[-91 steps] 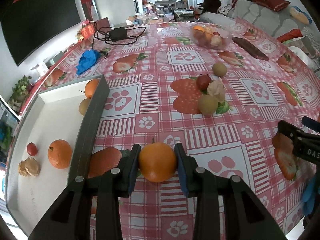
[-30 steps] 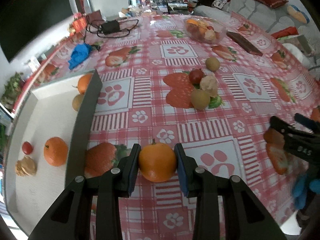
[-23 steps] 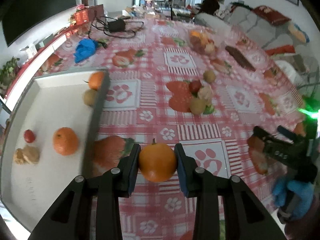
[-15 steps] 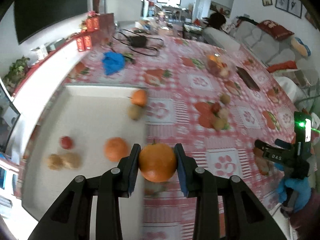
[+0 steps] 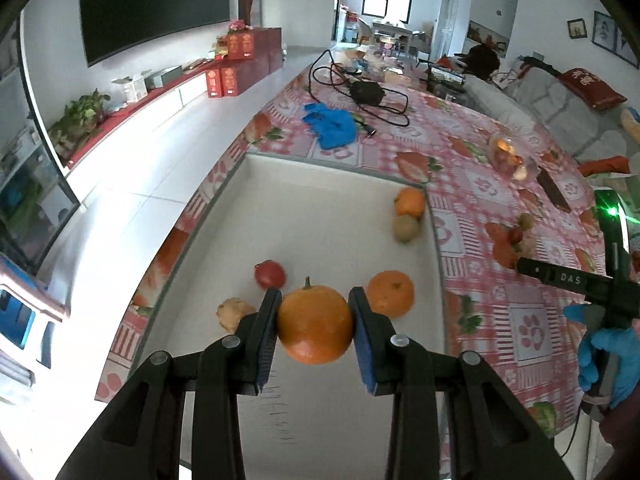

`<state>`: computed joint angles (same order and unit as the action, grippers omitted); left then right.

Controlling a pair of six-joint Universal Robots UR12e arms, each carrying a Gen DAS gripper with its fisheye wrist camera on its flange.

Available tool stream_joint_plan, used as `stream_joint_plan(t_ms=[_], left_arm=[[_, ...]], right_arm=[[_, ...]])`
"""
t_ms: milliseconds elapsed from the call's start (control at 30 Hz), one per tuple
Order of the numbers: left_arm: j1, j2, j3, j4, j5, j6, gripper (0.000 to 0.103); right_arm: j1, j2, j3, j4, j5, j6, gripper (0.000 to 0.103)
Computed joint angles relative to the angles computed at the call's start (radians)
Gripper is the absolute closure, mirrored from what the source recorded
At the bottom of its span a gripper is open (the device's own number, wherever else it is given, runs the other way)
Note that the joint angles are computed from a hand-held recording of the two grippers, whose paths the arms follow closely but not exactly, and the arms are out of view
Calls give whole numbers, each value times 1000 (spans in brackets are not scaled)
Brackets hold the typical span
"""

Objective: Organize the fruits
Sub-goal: 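Carry the orange over the tray while the right tool grasps a brown-green round fruit, then open both tools to drop the orange and brown-green fruit into the tray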

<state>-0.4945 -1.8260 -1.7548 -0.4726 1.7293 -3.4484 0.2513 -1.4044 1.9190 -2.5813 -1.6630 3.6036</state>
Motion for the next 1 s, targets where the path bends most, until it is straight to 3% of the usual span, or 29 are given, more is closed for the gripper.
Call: stream_joint_plan(t_ms=[67,233,633,833,1000], left_arm=[[4,0,-2,-1,-10,1,65],[-1,0,-7,9,-7,19,65],[13,13,-27,21,-17,8,65],[30,29,-36,36,2,16,65],[49,38,-41,47,8,20,65]], right_arm=[[18,13,-17,15,-42,11,21],[42,31,-47,29,-76,2,77],[39,-15,-27,-36,86,-41,77],[66,2,-65,-75,159,-84,77],[96,33,-109,-62,176,-122,77]])
